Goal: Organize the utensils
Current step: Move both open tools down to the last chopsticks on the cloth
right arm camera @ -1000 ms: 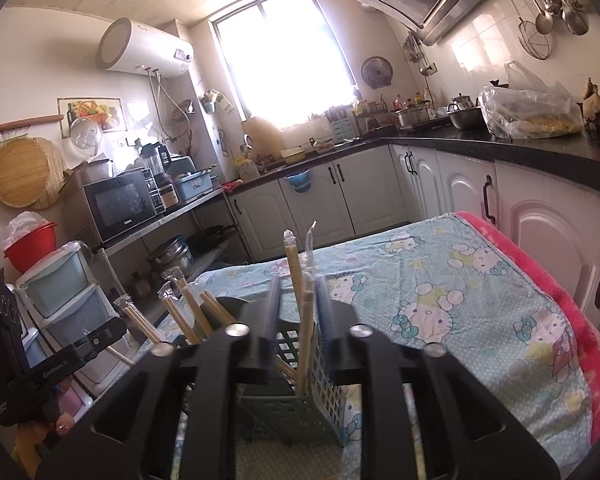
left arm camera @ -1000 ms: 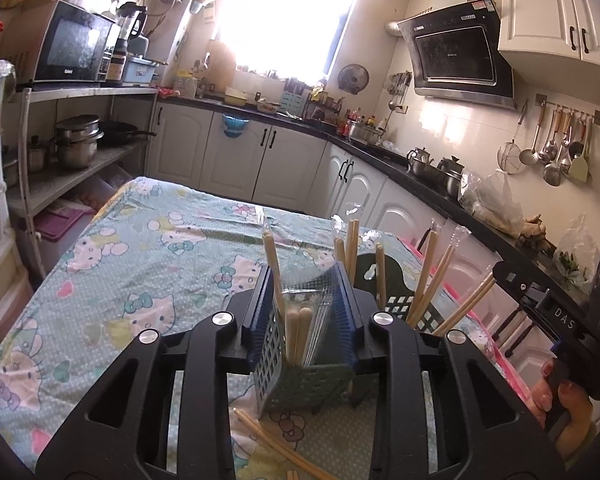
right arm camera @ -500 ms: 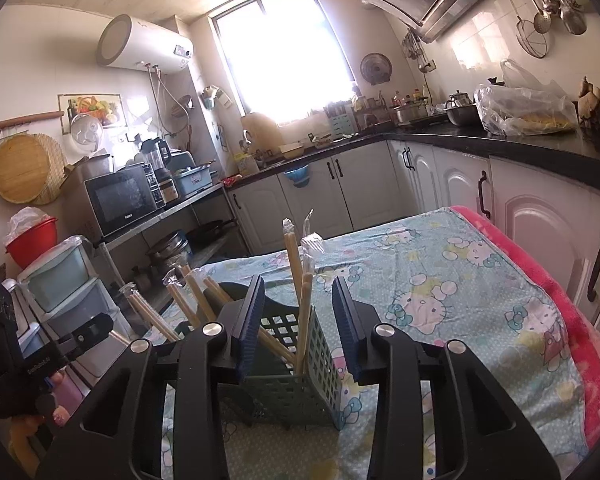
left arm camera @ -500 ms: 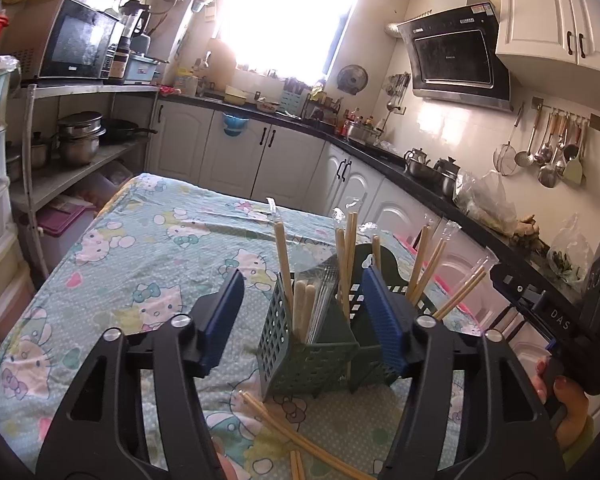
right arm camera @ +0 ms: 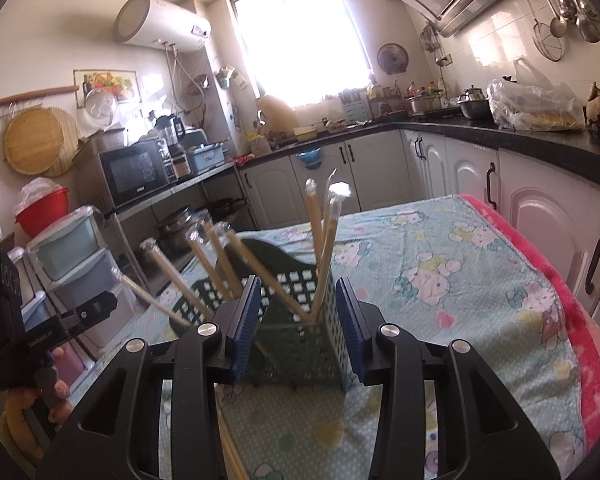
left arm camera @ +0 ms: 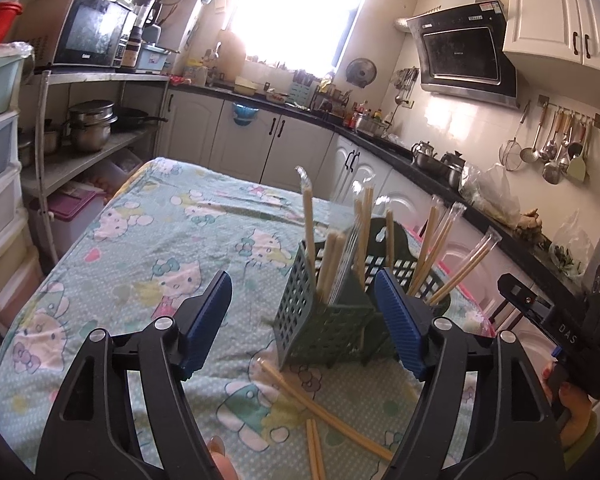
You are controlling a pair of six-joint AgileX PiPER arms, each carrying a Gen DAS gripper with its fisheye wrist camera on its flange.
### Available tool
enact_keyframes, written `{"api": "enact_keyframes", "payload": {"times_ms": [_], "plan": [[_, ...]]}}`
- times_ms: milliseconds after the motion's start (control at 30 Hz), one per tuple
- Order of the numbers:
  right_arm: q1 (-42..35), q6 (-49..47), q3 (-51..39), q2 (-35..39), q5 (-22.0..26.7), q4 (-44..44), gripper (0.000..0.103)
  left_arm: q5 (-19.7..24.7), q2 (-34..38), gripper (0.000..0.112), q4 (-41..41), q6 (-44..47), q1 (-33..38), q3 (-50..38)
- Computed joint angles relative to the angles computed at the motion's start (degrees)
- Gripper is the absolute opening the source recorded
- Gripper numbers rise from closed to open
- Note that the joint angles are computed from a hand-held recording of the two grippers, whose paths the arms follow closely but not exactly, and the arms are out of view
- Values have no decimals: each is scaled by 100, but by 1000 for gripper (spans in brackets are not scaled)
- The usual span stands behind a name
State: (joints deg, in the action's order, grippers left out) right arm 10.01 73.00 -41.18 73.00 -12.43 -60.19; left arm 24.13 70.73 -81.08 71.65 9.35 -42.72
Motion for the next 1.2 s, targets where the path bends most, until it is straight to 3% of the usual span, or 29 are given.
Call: {"api": "enact_keyframes", "payload": {"times_ms": [267,700,1200], "plan": [[209,81,275,-121,56,-201,38,2,-76,66,287,-177,36,294],[457,1313,727,-233,60,-1777,38,-159,-77,66,946,-540,-104,594],[848,3037,1175,-70,-8,-3775,38,229,199,44,1691,-1071,-125,895]]}}
